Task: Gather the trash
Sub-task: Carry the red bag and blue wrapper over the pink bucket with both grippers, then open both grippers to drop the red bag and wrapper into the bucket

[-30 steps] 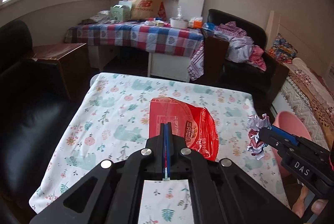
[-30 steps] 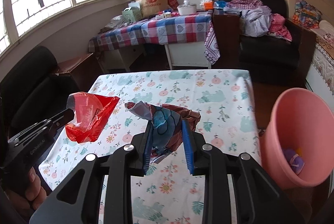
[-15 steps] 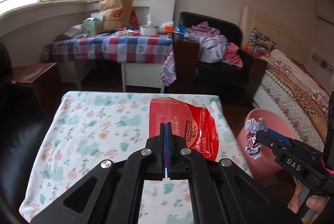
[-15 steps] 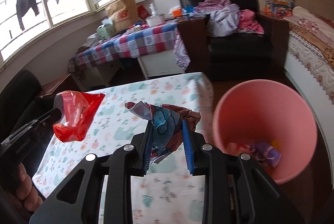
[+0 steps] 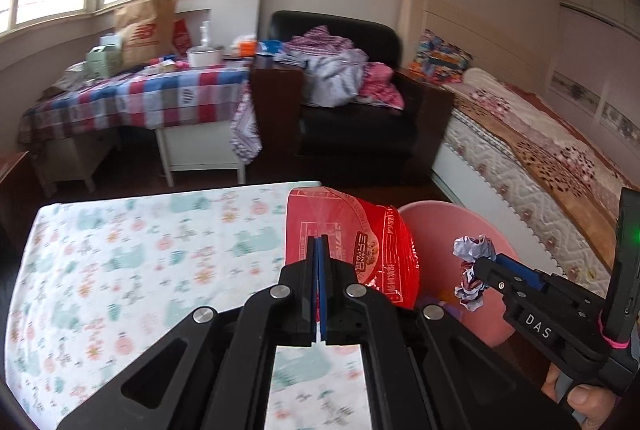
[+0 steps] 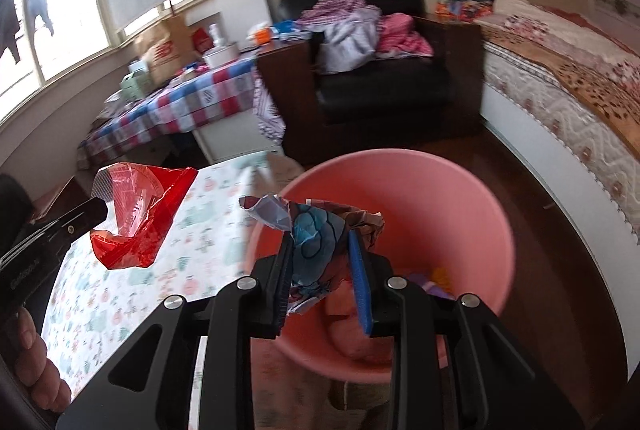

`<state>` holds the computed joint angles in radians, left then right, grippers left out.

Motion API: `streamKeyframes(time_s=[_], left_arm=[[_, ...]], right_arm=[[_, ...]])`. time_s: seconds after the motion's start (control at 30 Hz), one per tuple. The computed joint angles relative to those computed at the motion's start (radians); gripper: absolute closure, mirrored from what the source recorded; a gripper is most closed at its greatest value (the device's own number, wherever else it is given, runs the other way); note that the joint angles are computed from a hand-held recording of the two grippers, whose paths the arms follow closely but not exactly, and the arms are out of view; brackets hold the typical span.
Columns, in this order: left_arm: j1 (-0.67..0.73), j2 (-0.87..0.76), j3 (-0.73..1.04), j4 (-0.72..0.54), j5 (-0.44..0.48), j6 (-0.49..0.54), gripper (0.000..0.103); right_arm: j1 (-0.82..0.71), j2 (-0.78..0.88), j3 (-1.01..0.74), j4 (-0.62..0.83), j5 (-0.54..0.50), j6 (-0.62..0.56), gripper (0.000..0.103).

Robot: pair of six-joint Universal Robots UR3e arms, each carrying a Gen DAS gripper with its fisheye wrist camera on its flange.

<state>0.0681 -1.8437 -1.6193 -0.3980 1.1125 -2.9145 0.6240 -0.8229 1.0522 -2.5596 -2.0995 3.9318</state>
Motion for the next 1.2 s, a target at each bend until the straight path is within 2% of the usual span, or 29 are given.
streamKeyframes(time_s=[0.23,0.43,0.8,1.2], left_arm=[[-0.117,-0.136,0.156,-0.035,0.03,-0.042,0.103],[-0.187,-0.226,0.253,-0.087,0.048,-0.045,0.103],[-0.245,-0.314,0.306,-0.155,0.055,-0.014,0.103],[-0.259,-0.316,0.26,-0.115,0.075,-0.005,0.103]], right_arm=[[-0.079,-0.118,0.249,-0.133,0.063,0.029,0.075],[-0.107,-0.142,0.324,-0.158,0.077,0.042,0.075],[-0.137,-0.156,0.393,-0.189,0.112,0.063,0.075],[-0.138,-0.154,0.408,-0.181,0.108,0.089,0.075]])
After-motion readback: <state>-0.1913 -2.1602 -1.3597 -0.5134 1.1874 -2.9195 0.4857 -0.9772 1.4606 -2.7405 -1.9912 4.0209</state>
